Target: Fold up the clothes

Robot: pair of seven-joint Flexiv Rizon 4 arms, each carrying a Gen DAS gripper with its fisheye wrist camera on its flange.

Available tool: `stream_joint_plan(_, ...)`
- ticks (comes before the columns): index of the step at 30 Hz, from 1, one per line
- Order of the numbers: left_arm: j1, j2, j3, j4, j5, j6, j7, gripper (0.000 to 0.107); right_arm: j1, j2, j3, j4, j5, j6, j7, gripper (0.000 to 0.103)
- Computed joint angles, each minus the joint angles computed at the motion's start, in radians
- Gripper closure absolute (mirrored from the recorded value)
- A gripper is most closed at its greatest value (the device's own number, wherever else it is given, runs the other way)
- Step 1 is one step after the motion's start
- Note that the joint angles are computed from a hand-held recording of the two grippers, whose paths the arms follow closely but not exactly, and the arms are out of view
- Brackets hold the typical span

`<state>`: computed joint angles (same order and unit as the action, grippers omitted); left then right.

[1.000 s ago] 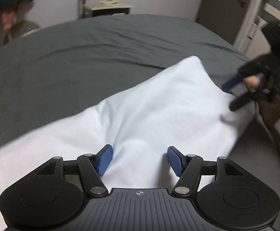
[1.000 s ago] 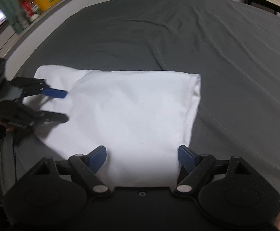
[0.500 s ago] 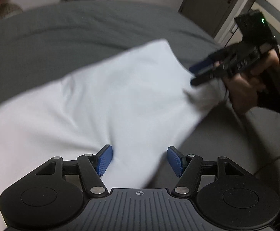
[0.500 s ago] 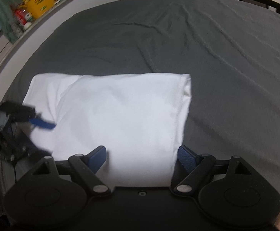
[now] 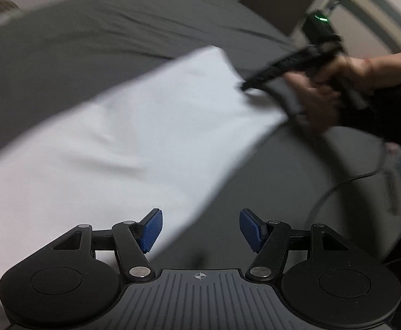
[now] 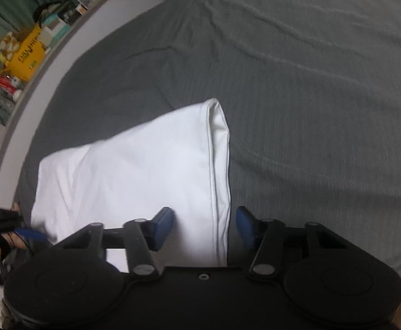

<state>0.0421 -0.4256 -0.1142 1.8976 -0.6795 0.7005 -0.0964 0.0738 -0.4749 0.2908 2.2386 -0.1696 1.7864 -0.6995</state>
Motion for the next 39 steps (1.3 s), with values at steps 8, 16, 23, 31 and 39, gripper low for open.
stream_joint_plan(8,0.024,0.015,0.084,-0.010,0.120,0.184,-0.107,0.042,0.053,0.001,-0.048,-0.003,0.018,-0.012,-0.012,0.083)
stream_joint_plan(16,0.120,-0.015,0.022,-0.019,0.063,0.240,-0.066,0.042,0.141,0.103,-0.113,-0.009,0.033,-0.114,-0.002,0.097)
stream_joint_plan(23,0.141,-0.029,-0.026,-0.029,-0.116,0.245,0.003,0.042,0.185,0.164,-0.080,-0.146,0.029,-0.240,-0.023,0.097)
stream_joint_plan(31,0.149,-0.056,-0.027,-0.056,-0.212,0.186,-0.102,0.042,0.233,0.002,0.021,-0.500,0.052,-0.394,-0.178,0.097)
stream_joint_plan(39,0.158,-0.082,-0.021,-0.078,-0.392,0.216,-0.196,0.042,0.350,-0.275,0.018,-0.846,0.092,-0.459,-0.291,0.097)
